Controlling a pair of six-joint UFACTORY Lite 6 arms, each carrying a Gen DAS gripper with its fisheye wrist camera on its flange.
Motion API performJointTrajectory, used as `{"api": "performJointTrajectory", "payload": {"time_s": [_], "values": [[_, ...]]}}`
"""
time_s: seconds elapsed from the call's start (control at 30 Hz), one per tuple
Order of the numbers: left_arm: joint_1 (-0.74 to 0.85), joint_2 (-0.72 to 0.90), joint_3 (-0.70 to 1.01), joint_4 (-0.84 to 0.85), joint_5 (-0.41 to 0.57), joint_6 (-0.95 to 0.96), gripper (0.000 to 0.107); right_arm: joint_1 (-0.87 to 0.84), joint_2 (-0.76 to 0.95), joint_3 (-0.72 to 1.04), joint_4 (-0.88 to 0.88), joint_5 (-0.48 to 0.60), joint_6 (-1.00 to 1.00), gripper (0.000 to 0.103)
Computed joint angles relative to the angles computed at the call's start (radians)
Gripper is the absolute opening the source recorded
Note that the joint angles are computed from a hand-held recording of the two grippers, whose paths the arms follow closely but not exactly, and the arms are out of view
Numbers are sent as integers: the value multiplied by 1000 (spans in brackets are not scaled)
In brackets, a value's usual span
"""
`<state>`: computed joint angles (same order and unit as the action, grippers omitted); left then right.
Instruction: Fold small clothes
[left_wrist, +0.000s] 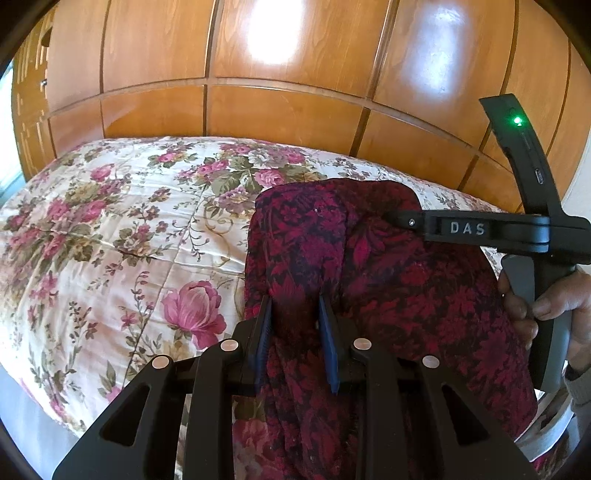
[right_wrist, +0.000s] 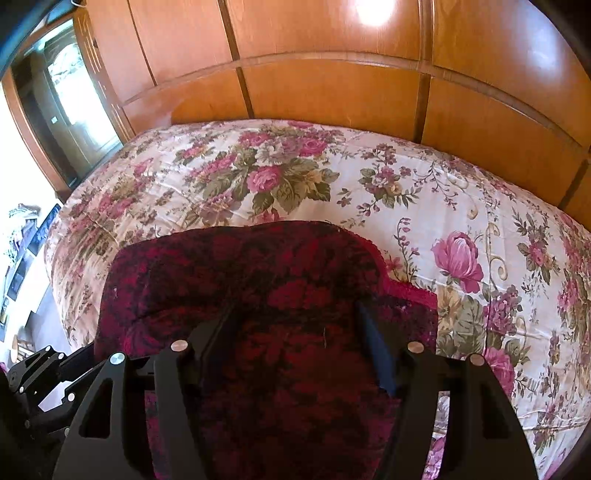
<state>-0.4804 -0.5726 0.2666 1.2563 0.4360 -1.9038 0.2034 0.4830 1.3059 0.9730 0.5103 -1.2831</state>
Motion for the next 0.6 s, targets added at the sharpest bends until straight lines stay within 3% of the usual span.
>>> {"api": "performJointTrajectory", "payload": {"time_s": [0.13,0.2,0.43,0.6], "values": [[-84,-9,8,-40,95,8,24,-54,-20,-21,112,71,-92,83],[-126,-11,13,-59,143,8,24,-80,-42,-41,157,104,-131,96],[-284,20,35,-112,329,-37,24,-213,-94,-110,246,274,-224,100],[-320,4,32,-148,373,-43,24,-349,-35,-98,205,460,-227,101]]}}
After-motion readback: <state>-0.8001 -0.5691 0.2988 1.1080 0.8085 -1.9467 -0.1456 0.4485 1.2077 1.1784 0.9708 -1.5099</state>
